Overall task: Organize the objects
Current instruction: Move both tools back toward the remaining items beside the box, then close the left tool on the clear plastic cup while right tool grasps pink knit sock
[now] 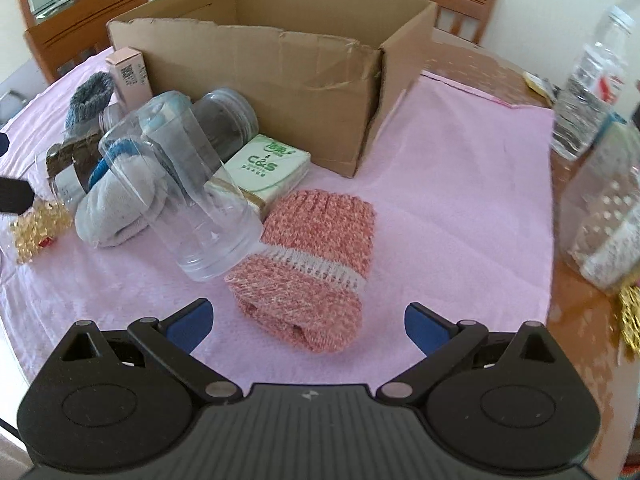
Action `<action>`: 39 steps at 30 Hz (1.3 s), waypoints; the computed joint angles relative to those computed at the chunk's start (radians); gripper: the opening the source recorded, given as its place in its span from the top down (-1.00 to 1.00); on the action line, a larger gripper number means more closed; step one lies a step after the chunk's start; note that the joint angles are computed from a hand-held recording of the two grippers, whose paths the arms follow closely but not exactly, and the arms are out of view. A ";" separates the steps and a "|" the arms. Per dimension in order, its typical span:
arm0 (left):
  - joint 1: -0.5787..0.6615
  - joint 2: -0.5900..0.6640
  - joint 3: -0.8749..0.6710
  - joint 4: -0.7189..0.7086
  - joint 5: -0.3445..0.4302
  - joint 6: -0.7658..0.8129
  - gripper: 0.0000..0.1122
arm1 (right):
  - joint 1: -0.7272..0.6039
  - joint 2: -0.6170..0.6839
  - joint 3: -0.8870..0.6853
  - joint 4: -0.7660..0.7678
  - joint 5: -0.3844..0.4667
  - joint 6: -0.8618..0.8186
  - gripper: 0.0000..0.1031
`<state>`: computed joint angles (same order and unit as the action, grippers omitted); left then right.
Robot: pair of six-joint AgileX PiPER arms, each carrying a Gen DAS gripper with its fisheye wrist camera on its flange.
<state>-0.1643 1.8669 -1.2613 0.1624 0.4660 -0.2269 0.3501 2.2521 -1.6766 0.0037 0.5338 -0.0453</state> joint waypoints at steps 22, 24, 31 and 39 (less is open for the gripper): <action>-0.118 0.119 -0.128 0.085 -0.003 0.030 -0.82 | -0.114 -0.020 0.085 0.059 -0.078 -0.135 -1.00; -0.115 0.125 -0.146 0.021 -0.002 0.095 -0.82 | -0.127 -0.018 0.078 0.072 -0.063 -0.137 -1.00; -0.114 0.154 -0.180 -0.189 -0.072 0.336 -0.77 | -0.122 -0.045 0.128 0.065 -0.091 -0.153 -1.00; -0.126 0.238 -0.238 -0.325 -0.102 0.490 -0.45 | -0.109 -0.081 0.194 0.106 -0.141 -0.254 -1.00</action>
